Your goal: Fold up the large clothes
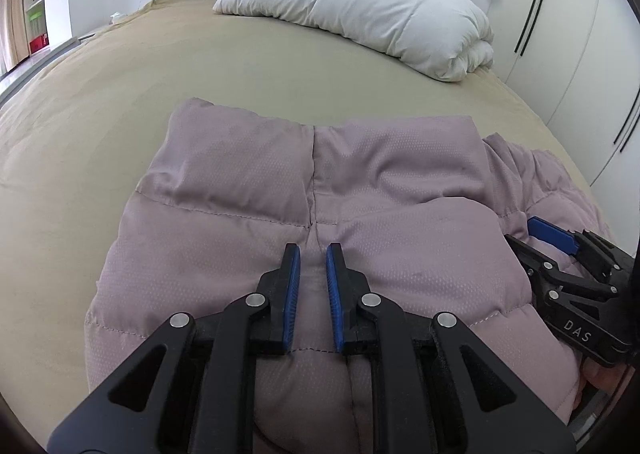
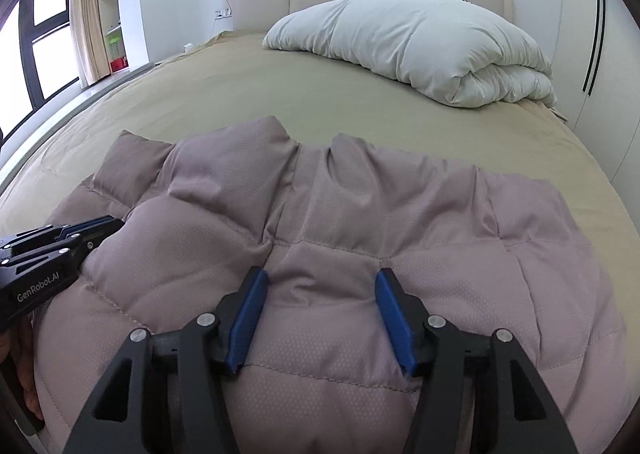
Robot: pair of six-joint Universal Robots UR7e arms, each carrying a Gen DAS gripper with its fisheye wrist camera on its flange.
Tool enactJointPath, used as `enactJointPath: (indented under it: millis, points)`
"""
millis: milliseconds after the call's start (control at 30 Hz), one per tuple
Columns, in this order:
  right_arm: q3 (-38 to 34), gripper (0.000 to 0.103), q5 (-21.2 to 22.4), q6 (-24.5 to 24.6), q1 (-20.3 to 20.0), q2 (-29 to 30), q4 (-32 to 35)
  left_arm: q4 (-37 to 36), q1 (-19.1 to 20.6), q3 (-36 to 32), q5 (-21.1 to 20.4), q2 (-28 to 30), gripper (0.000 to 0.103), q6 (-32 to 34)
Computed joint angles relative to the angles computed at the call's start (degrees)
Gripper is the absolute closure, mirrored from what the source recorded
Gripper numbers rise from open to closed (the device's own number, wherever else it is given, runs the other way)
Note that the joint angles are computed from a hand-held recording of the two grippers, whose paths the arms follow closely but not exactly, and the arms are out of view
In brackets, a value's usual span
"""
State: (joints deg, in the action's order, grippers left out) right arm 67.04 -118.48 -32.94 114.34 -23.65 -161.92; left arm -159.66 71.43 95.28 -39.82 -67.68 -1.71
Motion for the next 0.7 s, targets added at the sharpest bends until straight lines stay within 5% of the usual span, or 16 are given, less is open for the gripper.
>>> enactJointPath:
  millis: [133,233,333,400,500,700]
  points:
    - [0.0,0.048,1.9,2.7,0.3,-3.6,7.2,0.1,-2.8,2.6,-1.0,-3.8,0.09,-2.0]
    - [5.9,0.042,3.8,2.8,-0.2,-9.5,0.3,-1.5,-4.9,5.6,-1.4,-5.4,0.089,0.4]
    - [8.7,0.037,-1.2,3.6,-1.6,-11.8,-5.0,-1.4,-3.5,5.3,-2.5,-3.8,0.089,0.9]
    - [8.1,0.033,-4.7,5.1,-3.6,-11.3,-2.1,-3.2,-1.9,5.2,-5.2,-3.2,0.09,0.9]
    - [11.4,0.029,1.1,3.7,-6.4,-12.2,-7.3,-4.7,-2.0,5.0,-3.9,-2.0,0.09,3.1]
    - [11.2,0.026,-0.3,0.8,-5.9,-10.4,-12.2,-1.3,-2.2,6.3,-6.8,-5.7,0.089,-1.8]
